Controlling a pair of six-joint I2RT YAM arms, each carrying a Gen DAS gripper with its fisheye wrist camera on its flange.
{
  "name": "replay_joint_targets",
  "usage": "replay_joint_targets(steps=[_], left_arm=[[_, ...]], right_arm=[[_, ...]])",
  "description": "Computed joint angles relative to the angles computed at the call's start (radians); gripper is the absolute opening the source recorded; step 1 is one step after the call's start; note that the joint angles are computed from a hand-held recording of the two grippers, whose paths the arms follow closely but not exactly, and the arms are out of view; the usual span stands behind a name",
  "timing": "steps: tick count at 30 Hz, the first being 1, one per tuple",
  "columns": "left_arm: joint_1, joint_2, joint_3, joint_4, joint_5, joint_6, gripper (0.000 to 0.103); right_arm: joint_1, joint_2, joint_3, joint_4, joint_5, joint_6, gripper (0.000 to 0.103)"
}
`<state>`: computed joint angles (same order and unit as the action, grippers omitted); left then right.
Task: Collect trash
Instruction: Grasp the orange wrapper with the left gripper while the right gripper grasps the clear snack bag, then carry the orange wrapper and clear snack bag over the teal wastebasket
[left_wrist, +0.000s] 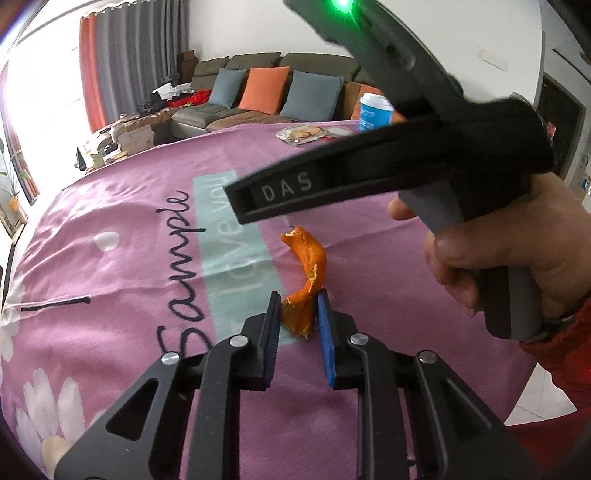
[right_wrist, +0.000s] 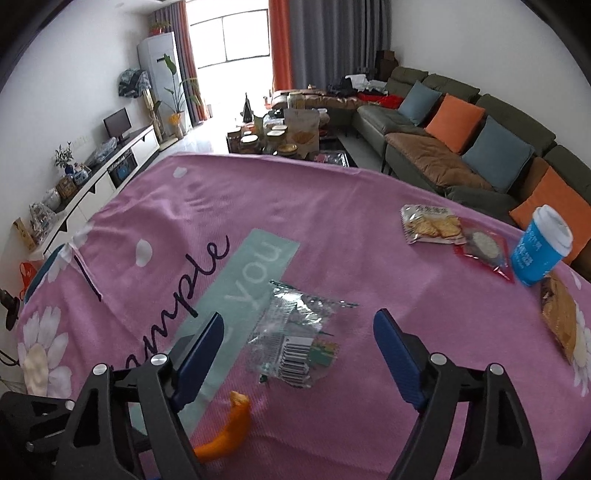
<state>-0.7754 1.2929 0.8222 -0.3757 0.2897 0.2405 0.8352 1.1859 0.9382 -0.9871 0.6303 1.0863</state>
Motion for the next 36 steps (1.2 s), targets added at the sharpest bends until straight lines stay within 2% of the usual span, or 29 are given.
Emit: replay_joint_targets(steps=[2, 5, 6, 9, 15, 18, 27, 36], left_arm=[[0.027, -0.01, -0.001, -0.009, 0.013, 0.008, 0.019], [0.066, -0.032, -0.004, -0.025, 0.034, 0.017, 0.019], [0.082, -0.038, -0.005, -0.03, 0.042, 0.021, 0.019], [0.12, -0.066, -0.01, -0.049, 0.063, 0.028, 0.019], [0.212, -0.135, -0.012, -0.088, 0.116, 0.035, 0.019], [0.265, -0.175, -0.019, -0.103, 0.14, 0.038, 0.019], [0.477, -0.282, 0.012, -0.188, 0.232, 0.083, 0.013], [0.676, -0.285, 0.033, -0.216, 0.327, 0.143, 0.011]], right_arm=[[-0.019, -0.001, -0.018, 0.037, -0.035, -0.018, 0.062], [-0.03, -0.004, -0.034, 0.06, -0.069, -0.017, 0.052], [-0.028, -0.004, -0.035, 0.058, -0.068, -0.01, 0.052], [-0.012, -0.01, -0.032, 0.045, -0.061, 0.017, 0.041], [0.038, 0.029, 0.009, 0.0, -0.03, 0.068, 0.039], [0.099, 0.055, 0.069, -0.066, 0.017, 0.117, 0.039], [0.312, 0.228, 0.397, -0.296, 0.181, 0.228, 0.039], [0.371, 0.347, 0.558, -0.341, 0.218, 0.226, 0.039]])
